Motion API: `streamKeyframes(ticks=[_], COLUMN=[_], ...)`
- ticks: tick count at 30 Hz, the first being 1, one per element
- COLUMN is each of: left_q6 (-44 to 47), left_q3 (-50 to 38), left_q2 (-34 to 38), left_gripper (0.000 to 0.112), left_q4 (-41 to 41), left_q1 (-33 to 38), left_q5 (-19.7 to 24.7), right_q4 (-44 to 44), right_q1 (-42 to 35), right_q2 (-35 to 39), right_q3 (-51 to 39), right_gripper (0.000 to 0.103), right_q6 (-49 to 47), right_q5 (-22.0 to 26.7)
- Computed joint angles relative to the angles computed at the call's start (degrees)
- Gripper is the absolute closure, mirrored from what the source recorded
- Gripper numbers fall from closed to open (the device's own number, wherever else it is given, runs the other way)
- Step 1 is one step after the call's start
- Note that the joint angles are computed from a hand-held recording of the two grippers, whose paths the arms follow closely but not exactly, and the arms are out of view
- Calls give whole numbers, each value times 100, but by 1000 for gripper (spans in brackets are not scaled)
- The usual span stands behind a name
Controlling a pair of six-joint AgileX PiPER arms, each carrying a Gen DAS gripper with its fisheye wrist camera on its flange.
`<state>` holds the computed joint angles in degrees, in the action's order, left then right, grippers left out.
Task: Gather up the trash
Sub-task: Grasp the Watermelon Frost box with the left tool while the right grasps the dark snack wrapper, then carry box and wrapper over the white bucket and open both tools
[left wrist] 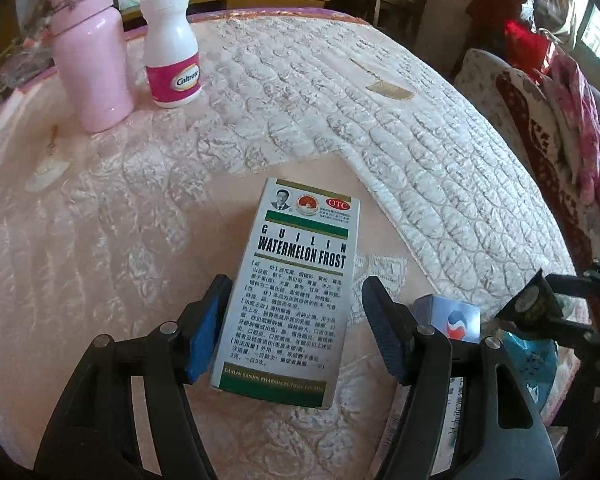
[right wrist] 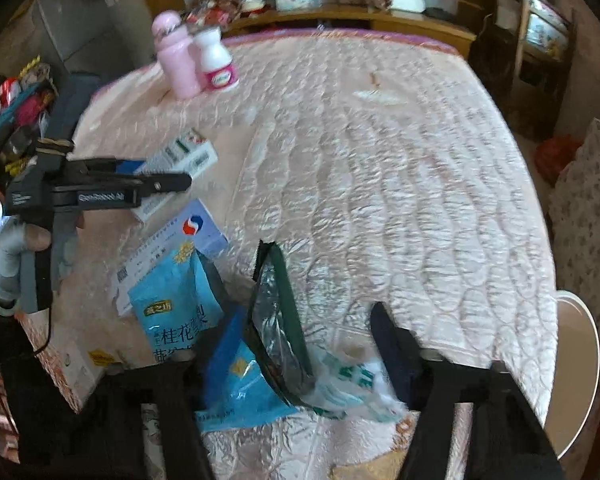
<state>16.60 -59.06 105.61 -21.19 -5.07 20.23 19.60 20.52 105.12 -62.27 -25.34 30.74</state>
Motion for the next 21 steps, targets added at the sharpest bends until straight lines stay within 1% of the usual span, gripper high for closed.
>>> streamKeyframes(ticks=[2, 3, 4, 5, 6, 7, 8, 10, 13, 16, 18, 19, 21], left_q6=[-405, -667, -834, -802, -553, -394, -409, -568, -683, -1440, -1787, -2106, -2626], left_q3=[61, 83, 116, 129, 173, 262, 346, 492, 580, 427, 262, 140, -90], left_q2=[-24, -46, -84, -127, -187, -301, -439, -755, -1258, -1574, -1617, -1628, -1565], left_gripper=[47, 57, 61, 61, 61, 61, 61, 61, 61, 61, 61, 61, 61], left_q4=[417, 669, 822, 745, 439, 196, 157, 241, 195, 775, 987, 1210, 1584], left_q1=[-93, -141, -176, -164, -112, -62, -46, -57, -118, -468, -716, -932, -1310], left_q5=[-103, -116, -122, -51, -17, -21, -39, -68, 89, 334, 466, 537, 618], right_q4=[289, 484, 567, 663, 851, 1066, 1162, 1308, 1563, 1770, 1902, 2142, 2154], right_q1=[-44, -73, -82, -97, -139, -201, -260, -355, -522, -745, -979, -1127, -1454], right_q2=[117, 125, 70, -7, -121, -251, -368, -621, -944, -1264, -1500, -1658, -1879], right_q3=[-64, -37, 20, 102, 194, 283, 335, 438, 532, 680, 817, 937, 1058], right_gripper=[71, 80, 81, 82, 87, 88, 88, 89, 89, 89, 89, 89, 89], right_q6=[-305, -505, -591, -704, -916, -1141, -1255, -1445, -1704, -2008, -2243, -2508, -2668], right_q5=[64, 34, -31, -100, -143, -162, -147, -137, -61, -5, 43, 106, 189])
